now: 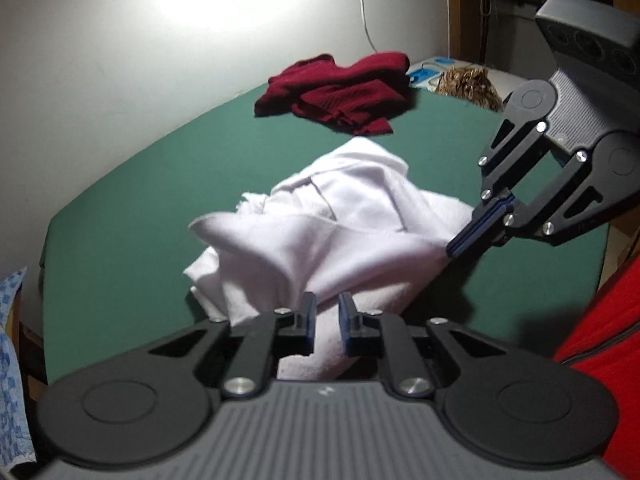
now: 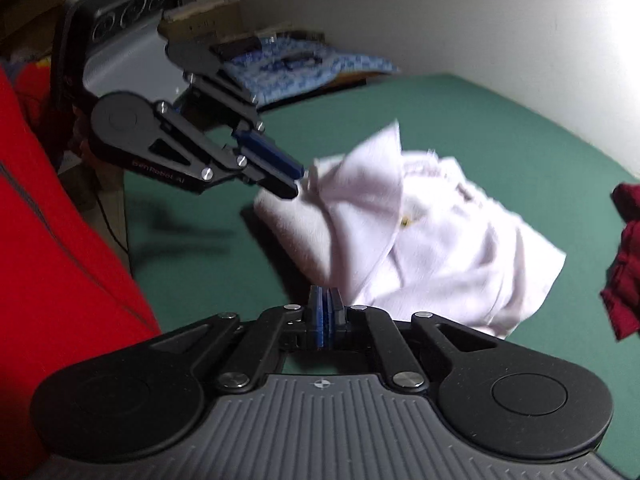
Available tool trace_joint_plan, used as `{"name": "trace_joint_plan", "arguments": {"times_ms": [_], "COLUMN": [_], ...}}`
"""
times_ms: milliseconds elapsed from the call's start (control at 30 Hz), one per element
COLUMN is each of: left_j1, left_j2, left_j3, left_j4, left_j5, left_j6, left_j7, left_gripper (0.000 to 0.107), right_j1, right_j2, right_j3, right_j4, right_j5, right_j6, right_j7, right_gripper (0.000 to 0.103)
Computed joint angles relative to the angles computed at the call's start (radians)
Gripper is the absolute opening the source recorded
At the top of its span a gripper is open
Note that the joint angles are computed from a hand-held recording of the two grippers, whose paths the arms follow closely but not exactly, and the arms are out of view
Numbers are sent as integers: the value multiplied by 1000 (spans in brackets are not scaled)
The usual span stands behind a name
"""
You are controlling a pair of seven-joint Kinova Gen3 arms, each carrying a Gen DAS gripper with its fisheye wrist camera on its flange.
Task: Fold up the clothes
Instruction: 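Fold the lifted T-shirt edge over the bundle with both grippers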
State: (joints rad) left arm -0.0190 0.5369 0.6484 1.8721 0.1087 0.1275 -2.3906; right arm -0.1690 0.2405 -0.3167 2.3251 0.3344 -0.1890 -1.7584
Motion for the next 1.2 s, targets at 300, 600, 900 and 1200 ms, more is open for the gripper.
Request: {"name": "trace_joint_plan", "arguments": {"times_ms": [300, 600, 900, 1200], "left_j1": [51, -54, -236, -109], "left_j2": [48, 146, 96, 31], "left_j3": [-81, 21, 183, 12], "left_j4": [-48, -146, -46, -50], "left_j5": [-30, 47, 145, 191], "left_j6": [-87, 95, 72, 101], "left_j7": [98, 69, -30, -39], "left_gripper": [49, 36, 0, 3], "right_j1": [-300, 61, 300, 119], "right_j2": [58, 239, 125, 166], "right_j3": [290, -41, -276, -114], "right_j4": [19, -147, -23, -54], "right_j5": [-347, -168, 198, 361], "right_j6": [-304, -210, -234, -211], "right_j7": [104, -226, -461, -614], "right_gripper": [58, 2, 2, 2]}}
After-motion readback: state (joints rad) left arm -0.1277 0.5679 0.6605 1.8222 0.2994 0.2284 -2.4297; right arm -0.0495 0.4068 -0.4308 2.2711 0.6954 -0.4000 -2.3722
